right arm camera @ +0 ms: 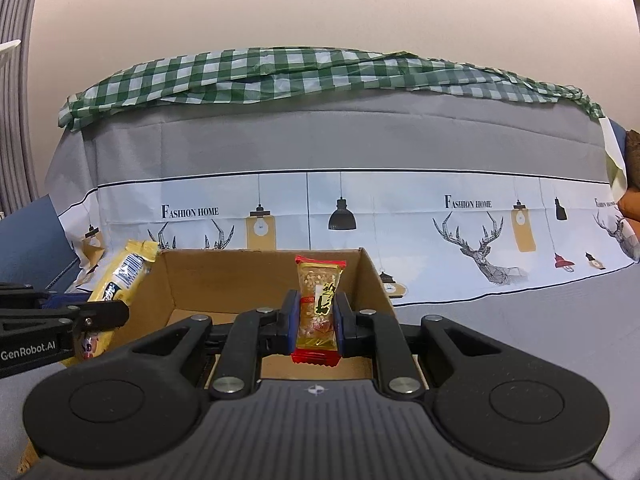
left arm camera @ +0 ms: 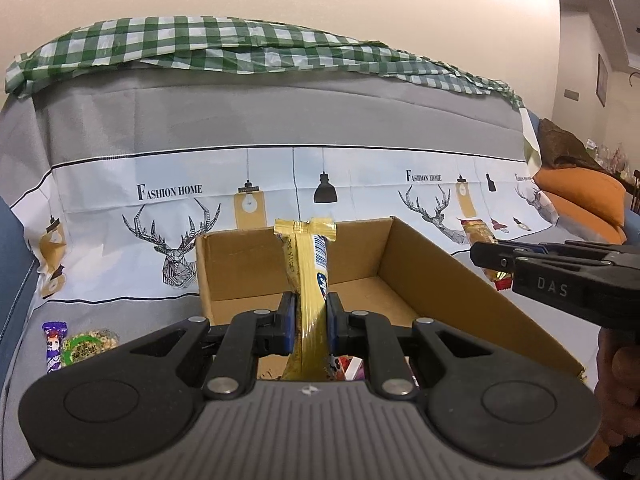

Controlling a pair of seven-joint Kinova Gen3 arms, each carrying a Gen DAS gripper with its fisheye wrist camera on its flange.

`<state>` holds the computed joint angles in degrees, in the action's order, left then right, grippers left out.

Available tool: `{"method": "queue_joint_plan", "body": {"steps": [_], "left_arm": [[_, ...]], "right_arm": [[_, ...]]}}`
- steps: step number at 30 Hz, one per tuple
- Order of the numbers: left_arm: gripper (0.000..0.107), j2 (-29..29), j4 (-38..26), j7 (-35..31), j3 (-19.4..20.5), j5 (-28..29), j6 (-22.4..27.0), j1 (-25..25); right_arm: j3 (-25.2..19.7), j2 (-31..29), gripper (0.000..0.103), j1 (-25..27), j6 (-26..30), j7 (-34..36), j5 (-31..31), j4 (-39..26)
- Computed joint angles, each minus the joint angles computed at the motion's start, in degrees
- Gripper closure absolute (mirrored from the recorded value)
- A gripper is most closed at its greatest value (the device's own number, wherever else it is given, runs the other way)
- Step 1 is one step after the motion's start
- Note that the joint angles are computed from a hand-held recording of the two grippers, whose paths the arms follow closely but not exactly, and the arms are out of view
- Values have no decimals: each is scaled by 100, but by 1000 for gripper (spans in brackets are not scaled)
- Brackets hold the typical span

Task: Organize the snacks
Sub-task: 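Open both grippers to drop the bar and candy into the box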

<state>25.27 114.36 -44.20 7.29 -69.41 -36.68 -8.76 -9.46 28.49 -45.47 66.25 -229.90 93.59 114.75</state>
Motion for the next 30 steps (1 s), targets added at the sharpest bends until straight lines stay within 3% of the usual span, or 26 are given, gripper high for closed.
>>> {"method": "queue_joint_plan", "body": {"steps": [17, 30], "left_arm": [[91, 30, -151, 569, -138, -473, -83, 24], [91, 26, -114, 518, -160, -373, -103, 68]], "right_arm": [[40, 37, 85, 2, -134, 306, -24, -139], [56, 48, 85, -15, -142, 350, -57, -179]]}}
